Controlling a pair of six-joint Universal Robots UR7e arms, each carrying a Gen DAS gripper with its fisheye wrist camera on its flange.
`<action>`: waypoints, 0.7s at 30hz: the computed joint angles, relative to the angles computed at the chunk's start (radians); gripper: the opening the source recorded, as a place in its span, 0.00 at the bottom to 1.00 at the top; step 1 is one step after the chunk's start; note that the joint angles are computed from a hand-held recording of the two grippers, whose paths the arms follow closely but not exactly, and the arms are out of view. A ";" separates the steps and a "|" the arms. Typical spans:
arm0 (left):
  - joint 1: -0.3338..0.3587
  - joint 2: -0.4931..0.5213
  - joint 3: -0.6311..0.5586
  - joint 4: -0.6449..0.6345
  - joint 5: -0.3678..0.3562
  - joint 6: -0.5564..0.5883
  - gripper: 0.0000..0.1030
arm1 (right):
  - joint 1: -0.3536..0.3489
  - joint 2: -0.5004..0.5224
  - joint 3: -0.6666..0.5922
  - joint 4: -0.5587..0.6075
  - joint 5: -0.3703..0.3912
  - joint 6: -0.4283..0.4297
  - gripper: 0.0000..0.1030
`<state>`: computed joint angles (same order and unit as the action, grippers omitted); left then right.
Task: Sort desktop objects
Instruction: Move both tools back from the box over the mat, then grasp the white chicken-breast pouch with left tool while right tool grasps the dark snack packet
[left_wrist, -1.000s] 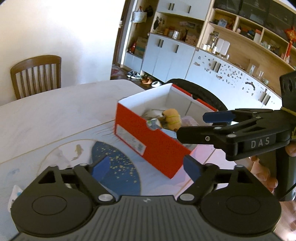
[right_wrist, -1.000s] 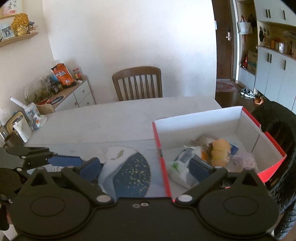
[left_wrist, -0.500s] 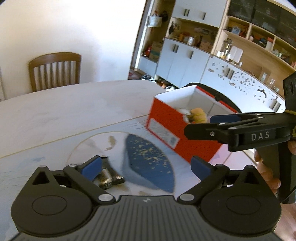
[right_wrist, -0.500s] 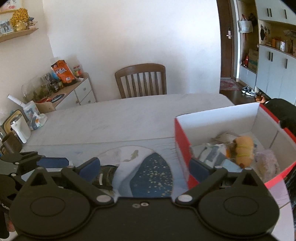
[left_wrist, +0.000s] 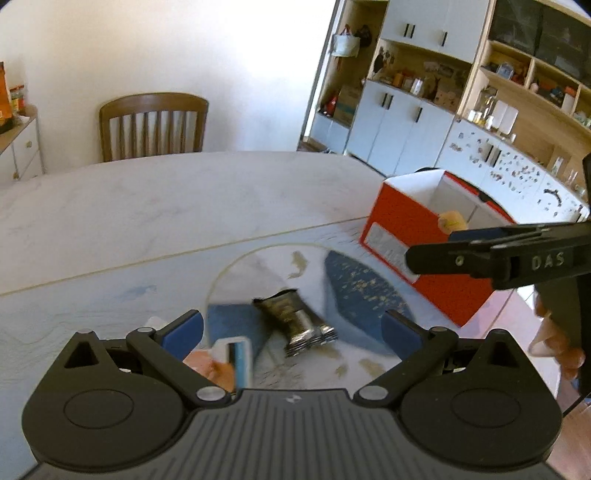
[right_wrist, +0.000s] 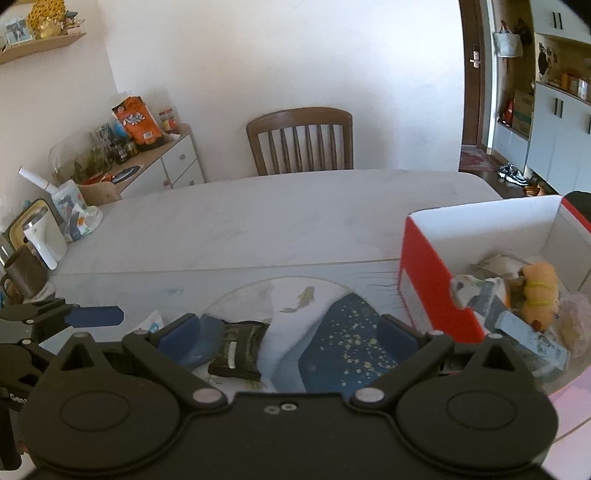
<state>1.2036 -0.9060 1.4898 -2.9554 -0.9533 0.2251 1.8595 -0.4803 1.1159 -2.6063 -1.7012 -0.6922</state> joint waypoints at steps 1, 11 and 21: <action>0.003 -0.001 0.001 0.000 0.009 0.003 1.00 | 0.002 0.003 -0.001 0.001 -0.003 0.000 0.99; 0.052 -0.002 -0.006 0.023 0.034 0.010 1.00 | 0.015 0.057 -0.031 0.021 -0.035 -0.002 0.97; 0.097 -0.001 -0.051 0.137 0.034 0.077 1.00 | 0.024 0.104 -0.068 0.053 -0.068 -0.015 0.95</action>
